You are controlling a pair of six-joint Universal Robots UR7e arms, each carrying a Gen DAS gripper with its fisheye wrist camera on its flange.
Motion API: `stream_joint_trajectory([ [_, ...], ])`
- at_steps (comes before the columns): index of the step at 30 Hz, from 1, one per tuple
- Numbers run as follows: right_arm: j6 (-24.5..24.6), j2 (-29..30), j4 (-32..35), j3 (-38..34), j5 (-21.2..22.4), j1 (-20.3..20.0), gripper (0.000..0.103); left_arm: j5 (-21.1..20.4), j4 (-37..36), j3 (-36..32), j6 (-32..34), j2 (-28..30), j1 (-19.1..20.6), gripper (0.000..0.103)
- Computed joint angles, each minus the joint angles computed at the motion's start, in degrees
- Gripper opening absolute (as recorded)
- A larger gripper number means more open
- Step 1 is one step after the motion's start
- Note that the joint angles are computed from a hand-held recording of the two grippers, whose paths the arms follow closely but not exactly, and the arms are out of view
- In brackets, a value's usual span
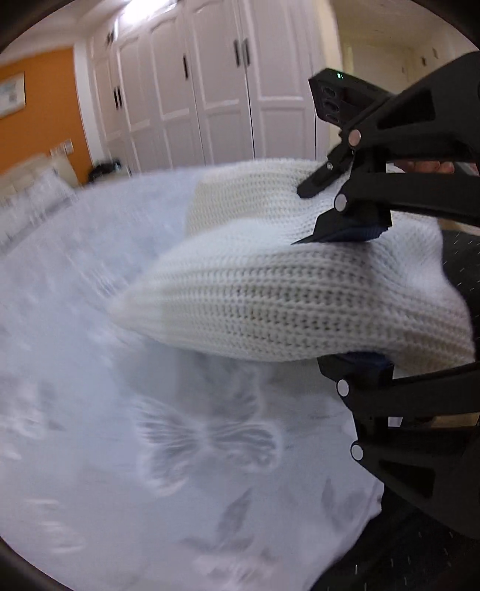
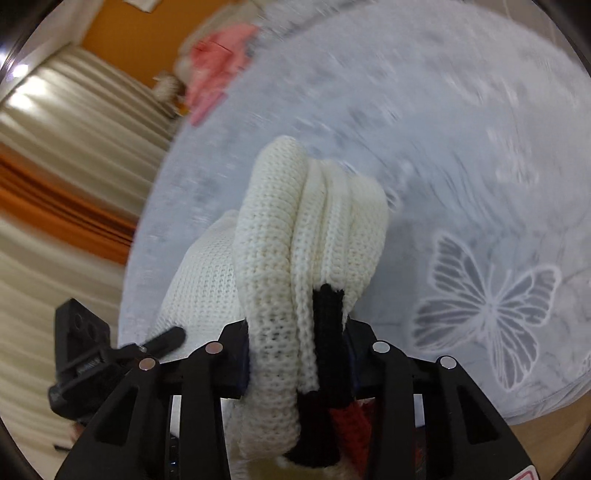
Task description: Fold small clothes
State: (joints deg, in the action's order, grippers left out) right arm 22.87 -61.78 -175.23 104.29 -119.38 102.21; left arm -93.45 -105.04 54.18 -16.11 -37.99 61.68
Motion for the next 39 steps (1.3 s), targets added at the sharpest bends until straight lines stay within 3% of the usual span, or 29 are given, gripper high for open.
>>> stream_joint_trajectory([
  [2, -0.8, 1.1, -3.3, 0.6, 0.9, 0.2, 0.038, 1.0, -0.1, 0.2, 1.6, -1.6, -0.3, 0.045],
  [4, 0.5, 3.4, -3.0, 0.8, 1.8, -1.5, 0.04, 4.5, -2.1, 2.7, 4.1, -3.4, -0.6, 0.049],
  [6, 3.4, 5.5, 3.2, -0.3, 0.0, -3.2, 0.041, 9.7, -3.8, 6.1, 5.2, -4.3, -0.6, 0.059],
  [7, 4.3, 7.2, 4.8, -0.9, -2.4, -3.6, 0.042, 14.3, -2.8, 7.3, 6.0, -3.9, -0.6, 0.059],
  [8, 4.4, 7.7, 4.0, -1.0, -3.2, -3.5, 0.049, 18.0, -1.4, 8.0, 6.1, -3.2, -0.6, 0.059],
  [10, 5.2, 8.0, 0.0, 0.0, -2.4, -3.6, 0.054, 23.6, -4.1, 11.7, 7.2, -3.5, -0.7, 0.068],
  [14, 8.0, 7.6, 2.0, -0.6, -0.9, -4.0, 0.063, 24.2, -7.0, 13.6, 6.7, -4.7, -0.9, 0.082],
  [17, 8.5, 7.4, 3.0, -1.0, 1.4, -5.2, 0.07, 21.2, -5.4, 12.3, 3.8, -4.1, 0.3, 0.083],
  [19, 8.7, 8.5, 2.7, -2.6, 1.8, -5.0, 0.054, 19.7, -3.4, 10.0, 2.7, -2.5, 0.8, 0.083],
  [21, 7.4, 8.1, 2.4, -3.0, -0.1, -3.9, 0.039, 19.7, -1.9, 8.7, 2.4, -2.0, 0.1, 0.074],
  [26, 2.1, 4.9, -1.3, 0.5, -6.2, -0.8, 0.035, 21.6, -0.5, 8.4, 5.8, -3.0, -2.5, 0.066],
  [28, 3.7, 4.2, 2.2, 1.5, -6.3, -2.7, 0.038, 23.5, -2.6, 10.4, 8.8, -4.0, -3.5, 0.066],
  [30, 6.2, 3.2, -0.3, 4.5, -2.1, -5.5, 0.043, 24.8, -3.5, 11.2, 9.9, -3.9, -3.9, 0.066],
  [32, 7.1, 2.4, -2.6, 5.5, 0.2, -6.1, 0.048, 24.7, -2.8, 11.5, 9.5, -3.3, -3.9, 0.066],
  [35, 5.9, 3.1, -1.7, 4.6, -1.6, -5.7, 0.057, 25.3, -2.6, 11.8, 8.2, -3.3, -4.0, 0.069],
  [39, 7.7, 3.1, -3.8, 5.6, 2.0, -7.4, 0.072, 26.1, -2.6, 11.6, 7.6, -2.6, -4.0, 0.077],
])
